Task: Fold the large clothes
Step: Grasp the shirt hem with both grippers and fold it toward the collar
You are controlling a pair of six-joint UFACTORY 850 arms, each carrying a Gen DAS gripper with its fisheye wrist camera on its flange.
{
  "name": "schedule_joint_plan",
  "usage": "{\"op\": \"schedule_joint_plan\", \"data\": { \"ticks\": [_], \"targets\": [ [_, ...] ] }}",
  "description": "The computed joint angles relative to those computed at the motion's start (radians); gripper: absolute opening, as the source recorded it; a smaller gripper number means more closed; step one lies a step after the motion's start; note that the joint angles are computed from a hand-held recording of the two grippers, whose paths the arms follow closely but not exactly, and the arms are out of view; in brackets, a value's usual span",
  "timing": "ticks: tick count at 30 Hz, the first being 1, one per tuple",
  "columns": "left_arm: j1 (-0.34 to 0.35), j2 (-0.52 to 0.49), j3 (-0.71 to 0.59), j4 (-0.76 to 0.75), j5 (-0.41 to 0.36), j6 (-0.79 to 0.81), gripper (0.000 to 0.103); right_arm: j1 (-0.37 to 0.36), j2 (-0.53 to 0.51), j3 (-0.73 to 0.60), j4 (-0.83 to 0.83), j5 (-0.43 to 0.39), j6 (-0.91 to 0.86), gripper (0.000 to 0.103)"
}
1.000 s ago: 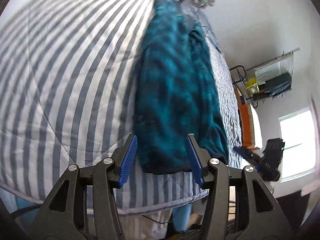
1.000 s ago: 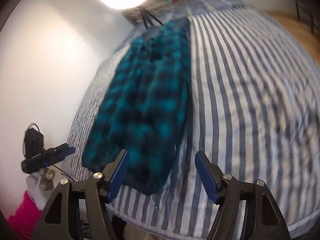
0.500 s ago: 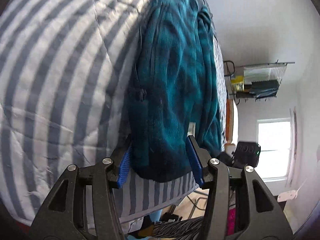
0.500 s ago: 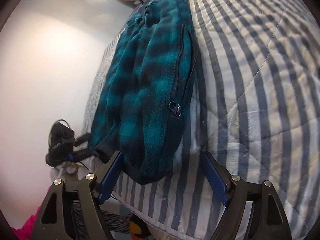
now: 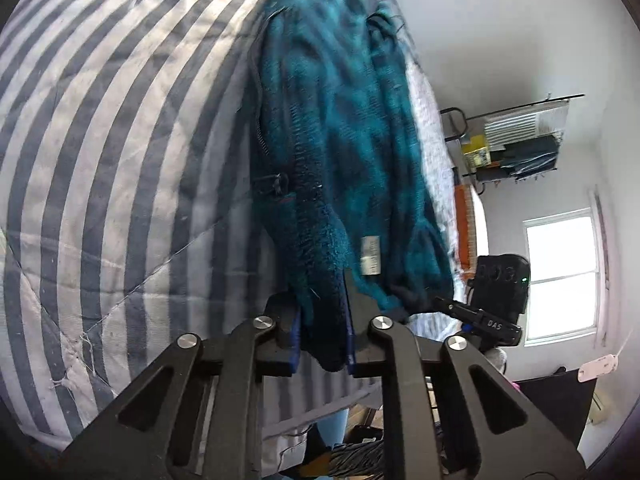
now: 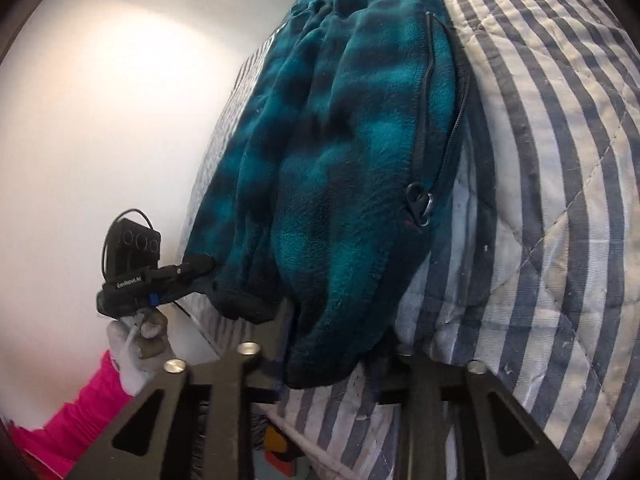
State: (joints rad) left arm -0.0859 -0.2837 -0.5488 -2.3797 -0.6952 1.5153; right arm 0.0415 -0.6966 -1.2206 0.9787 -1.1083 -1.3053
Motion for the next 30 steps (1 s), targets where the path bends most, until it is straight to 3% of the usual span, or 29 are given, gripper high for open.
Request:
{"op": "schedule_joint_plan", "data": {
  "ticks": [3,8,17,22,30],
  "targets": [
    [-0.007,0.036,0.009,-0.036,0.000,0.037,0.012,-0.014,0.013,0.006,0.040,-0.050,-0.028,0.021],
    [0.000,0.009,-0.015,-0.035,-0.039,0.004,0.012,-0.012,0.000,-0.002,0.044,-0.055,0.001,0.020],
    [0.063,0.041,-0.061,-0.060,-0.072,0.012,0.010,-0.048,-0.011,-0.086,0.168,-0.198,-0.021,0.019],
    [0.091,0.034,-0.140,-0.045,-0.011,0.004,0.010,-0.026,-0.019,-0.148,0.219,-0.182,0.013,0.019],
    [0.130,-0.068,-0.302,-0.009,0.093,-0.041,0.010,0.042,-0.096,-0.327,0.220,-0.079,0.124,0.019]
  ]
}}
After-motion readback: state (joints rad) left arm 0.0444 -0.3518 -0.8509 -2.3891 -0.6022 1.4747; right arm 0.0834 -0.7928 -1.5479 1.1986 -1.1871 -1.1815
